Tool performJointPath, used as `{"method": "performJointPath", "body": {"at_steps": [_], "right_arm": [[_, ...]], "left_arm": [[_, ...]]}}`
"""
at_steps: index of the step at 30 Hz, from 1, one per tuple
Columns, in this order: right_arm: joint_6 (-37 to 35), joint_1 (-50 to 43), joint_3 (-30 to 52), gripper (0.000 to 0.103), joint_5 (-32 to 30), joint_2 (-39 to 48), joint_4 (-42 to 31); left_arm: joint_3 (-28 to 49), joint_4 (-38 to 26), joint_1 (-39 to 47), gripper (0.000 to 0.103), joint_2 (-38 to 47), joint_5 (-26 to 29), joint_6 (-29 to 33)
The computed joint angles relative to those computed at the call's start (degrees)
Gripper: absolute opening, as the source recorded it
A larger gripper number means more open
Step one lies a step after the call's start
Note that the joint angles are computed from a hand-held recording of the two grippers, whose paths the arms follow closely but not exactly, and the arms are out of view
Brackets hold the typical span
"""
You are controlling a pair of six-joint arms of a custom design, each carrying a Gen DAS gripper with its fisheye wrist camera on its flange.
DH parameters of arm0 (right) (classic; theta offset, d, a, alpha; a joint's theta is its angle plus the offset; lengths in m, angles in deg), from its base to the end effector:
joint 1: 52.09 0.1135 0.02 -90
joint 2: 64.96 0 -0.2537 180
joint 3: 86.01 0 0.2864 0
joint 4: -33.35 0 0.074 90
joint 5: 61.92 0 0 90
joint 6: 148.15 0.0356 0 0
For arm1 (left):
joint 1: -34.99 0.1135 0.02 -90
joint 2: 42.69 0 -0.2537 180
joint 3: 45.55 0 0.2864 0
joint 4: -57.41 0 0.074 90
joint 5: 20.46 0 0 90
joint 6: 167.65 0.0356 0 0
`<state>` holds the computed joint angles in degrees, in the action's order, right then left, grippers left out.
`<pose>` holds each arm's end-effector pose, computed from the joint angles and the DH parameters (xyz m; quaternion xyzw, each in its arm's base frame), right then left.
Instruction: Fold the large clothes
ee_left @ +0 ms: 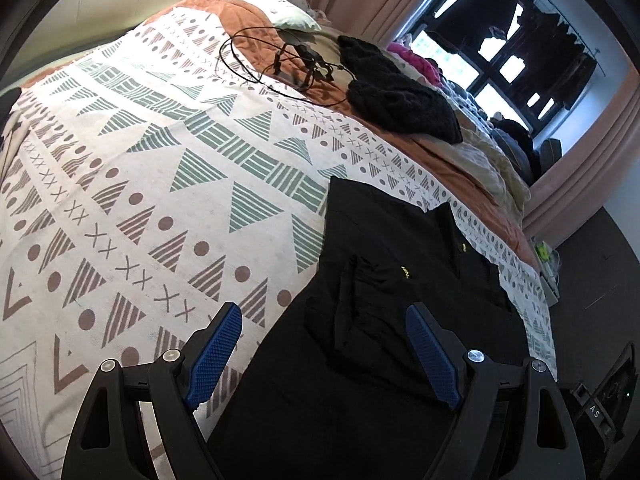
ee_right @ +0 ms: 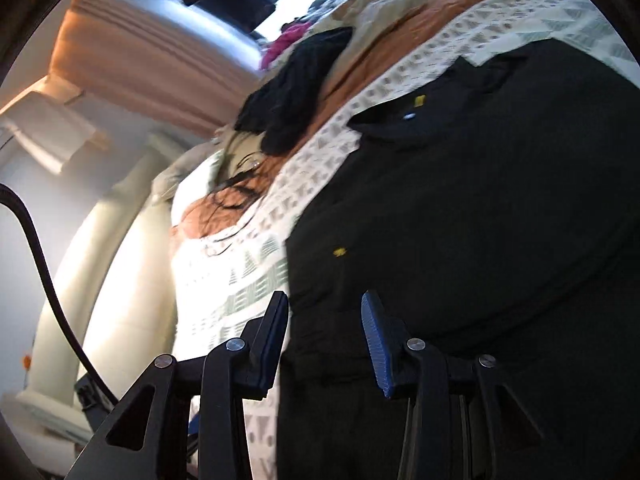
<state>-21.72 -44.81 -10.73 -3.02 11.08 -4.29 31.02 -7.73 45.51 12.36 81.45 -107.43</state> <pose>0.3221 0.0597 0.2910 0.1053 0.8688 0.3801 0.2993 0.2175 0.0329 0.3514 -0.2766 0.8724 -0.1595 0.3702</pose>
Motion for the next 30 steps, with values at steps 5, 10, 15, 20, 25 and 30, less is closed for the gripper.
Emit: {"method": "performJointPath", "body": {"at_steps": [5,10,15,20,25,30], "right_arm": [[-3.96,-8.56,-3.09,0.039,-1.51,-2.41,-5.18],[-6.94,-13.74,-3.79,0.039,-2.32,-1.95,-8.54],[-11.33,-18.37,-3.57,0.048,-2.91,-5.19,-13.35],[-14.13,-25.02,-4.51,0.073,-1.59,-10.22,-18.85],[-19.73,-34.36,-5.85,0.095,-6.75,-14.37,-24.80],[-26.80,-42.37,-6.33,0.103,-10.47,-18.30,-31.67]], "left_arm": [[-0.13,-0.07,-4.37,0.079,0.77,-2.67,-0.46],[1.41,-1.86,-8.38,0.078,1.30,-5.41,-1.27],[4.46,-4.97,-13.23,0.078,1.30,-7.95,-2.68],[7.42,-9.31,-18.04,0.079,-0.15,-9.97,-3.98],[7.43,-11.69,-22.93,0.095,-5.67,-13.03,-6.25],[5.27,-15.24,-35.49,0.101,-12.99,-22.63,-12.23]]}}
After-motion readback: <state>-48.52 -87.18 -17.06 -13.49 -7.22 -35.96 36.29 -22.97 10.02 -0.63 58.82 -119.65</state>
